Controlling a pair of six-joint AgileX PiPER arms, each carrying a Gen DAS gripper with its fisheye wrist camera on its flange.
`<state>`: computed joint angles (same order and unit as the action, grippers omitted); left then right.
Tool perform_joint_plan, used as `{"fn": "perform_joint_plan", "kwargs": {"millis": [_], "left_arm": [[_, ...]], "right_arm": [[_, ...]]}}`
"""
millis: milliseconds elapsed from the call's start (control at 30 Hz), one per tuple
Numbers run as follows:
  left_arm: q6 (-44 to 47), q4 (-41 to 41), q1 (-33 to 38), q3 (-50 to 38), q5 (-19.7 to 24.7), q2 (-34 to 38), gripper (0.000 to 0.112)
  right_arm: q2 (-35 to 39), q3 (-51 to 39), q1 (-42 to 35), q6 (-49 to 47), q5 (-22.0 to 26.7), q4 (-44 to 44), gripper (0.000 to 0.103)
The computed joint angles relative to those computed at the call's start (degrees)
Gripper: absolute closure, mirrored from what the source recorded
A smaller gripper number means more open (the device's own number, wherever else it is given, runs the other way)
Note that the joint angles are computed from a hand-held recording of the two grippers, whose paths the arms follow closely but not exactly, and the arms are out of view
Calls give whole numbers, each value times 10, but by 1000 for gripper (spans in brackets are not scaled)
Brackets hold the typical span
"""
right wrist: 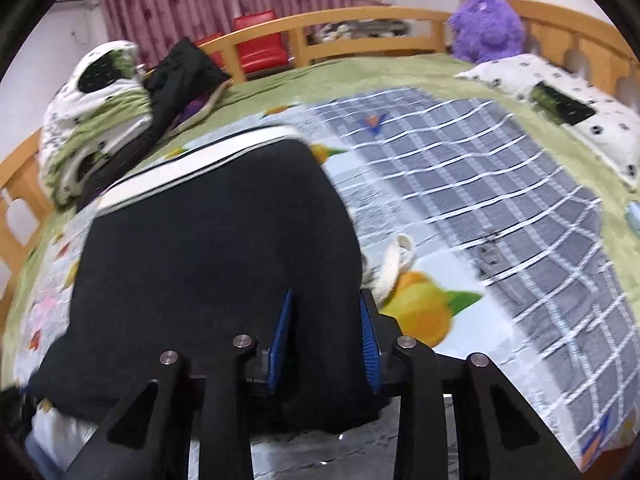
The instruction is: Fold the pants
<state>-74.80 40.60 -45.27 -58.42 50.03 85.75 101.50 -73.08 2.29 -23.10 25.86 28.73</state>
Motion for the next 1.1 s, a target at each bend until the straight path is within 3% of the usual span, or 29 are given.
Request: {"fn": "perform_joint_plan", "kwargs": {"millis": [100, 167, 233, 300, 433, 500, 567, 633, 733, 833, 933, 1100], "left_arm": [[59, -86, 32, 24, -51, -18, 100], [60, -85, 19, 25, -37, -33, 97], [86, -103, 14, 25, -20, -61, 97], [77, -87, -2, 21, 20, -97, 96], [143, -102, 44, -15, 59, -144, 59], [205, -142, 94, -51, 63, -161, 57], [282, -201, 150, -92, 58, -160, 54], [341, -251, 190, -127, 50, -145, 44], [418, -313, 245, -155, 16, -118, 40], [490, -391, 294, -155, -45, -69, 39], [609, -520, 340, -167, -74, 7, 39], [754, -651, 368, -197, -127, 142, 41]], "right_arm": [[-13, 24, 33, 54, -40, -100, 69], [-15, 19, 29, 49, -23, -94, 67], [-13, 3, 4, 2, 23, -26, 66], [-18, -6, -9, -6, 53, -7, 65], [-55, -9, -13, -10, 55, -8, 63], [-59, -29, -24, -28, 76, 20, 49], [-50, -58, -33, -32, 101, 33, 41], [-27, -100, -30, -1, 121, -1, 40], [22, -168, -25, 32, 149, -35, 39], [93, -238, -25, 41, 182, -24, 39], [180, -325, -24, 67, 222, -30, 39], [277, -434, -33, 23, 280, 18, 40]]}}
